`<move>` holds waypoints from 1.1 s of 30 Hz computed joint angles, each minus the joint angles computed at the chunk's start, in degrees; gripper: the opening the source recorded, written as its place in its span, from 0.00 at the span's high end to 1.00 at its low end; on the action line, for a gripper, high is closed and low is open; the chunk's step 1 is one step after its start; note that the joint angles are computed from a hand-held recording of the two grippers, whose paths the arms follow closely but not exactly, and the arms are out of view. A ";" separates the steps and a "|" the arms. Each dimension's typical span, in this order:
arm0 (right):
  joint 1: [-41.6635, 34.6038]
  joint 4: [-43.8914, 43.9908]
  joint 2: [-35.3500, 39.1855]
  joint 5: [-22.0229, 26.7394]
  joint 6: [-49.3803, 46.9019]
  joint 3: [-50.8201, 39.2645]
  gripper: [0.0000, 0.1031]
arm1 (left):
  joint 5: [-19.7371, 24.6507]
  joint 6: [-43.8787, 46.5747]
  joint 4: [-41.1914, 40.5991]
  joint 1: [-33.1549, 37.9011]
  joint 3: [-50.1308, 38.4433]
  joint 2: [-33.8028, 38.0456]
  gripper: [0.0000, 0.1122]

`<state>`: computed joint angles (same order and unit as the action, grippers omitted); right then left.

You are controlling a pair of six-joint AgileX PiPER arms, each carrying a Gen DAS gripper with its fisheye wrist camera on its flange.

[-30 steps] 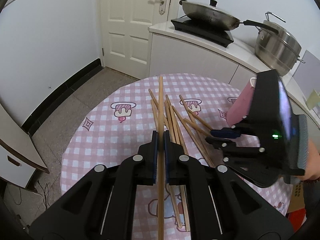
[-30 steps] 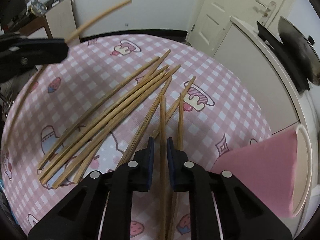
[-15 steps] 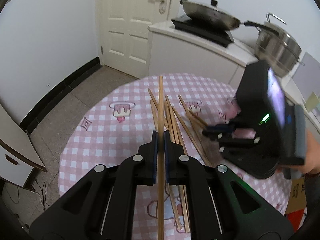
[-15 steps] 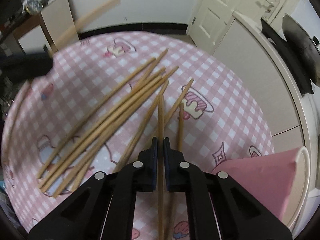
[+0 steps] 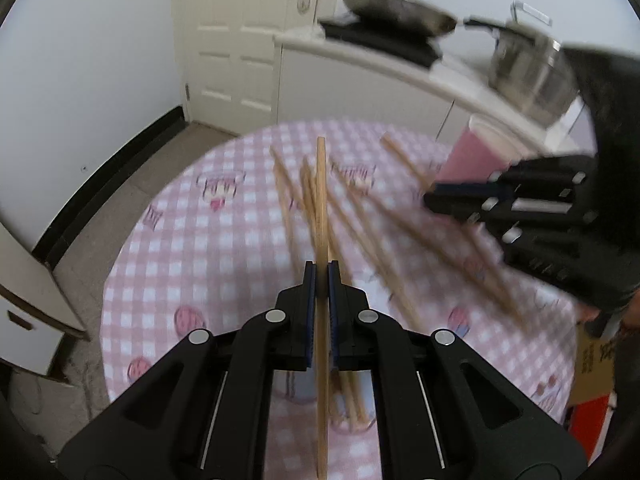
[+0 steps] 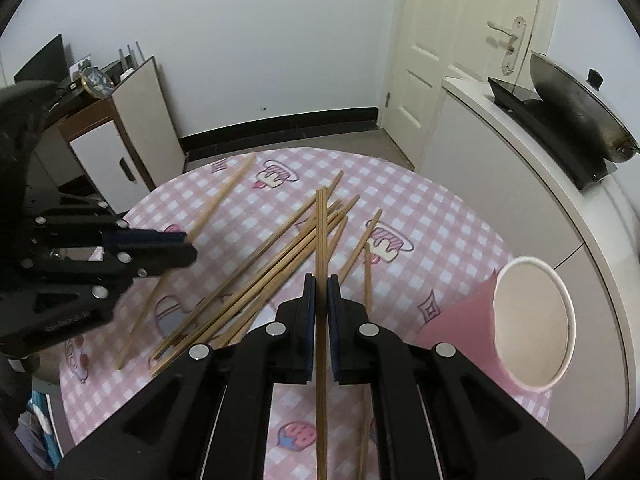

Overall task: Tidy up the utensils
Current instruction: 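Lift the held chopsticks upright with both tools and carry them over the pink cup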

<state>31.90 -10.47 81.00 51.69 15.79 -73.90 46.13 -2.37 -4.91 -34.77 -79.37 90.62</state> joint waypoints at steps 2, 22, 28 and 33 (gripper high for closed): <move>0.41 0.62 -0.64 -0.33 0.01 1.17 0.96 | 2.00 -0.12 0.60 0.56 0.38 0.83 0.94; 0.67 2.96 -2.14 -1.66 -0.21 6.85 0.96 | 6.58 -4.18 6.92 -0.04 -1.50 7.62 0.94; 0.33 3.13 -2.24 -1.16 -0.73 6.78 0.96 | 9.11 -4.16 8.05 -0.14 -6.94 11.69 0.94; 0.28 3.27 -2.41 -0.83 -0.82 6.58 0.95 | 12.81 -4.27 9.21 -0.48 -13.59 16.18 0.93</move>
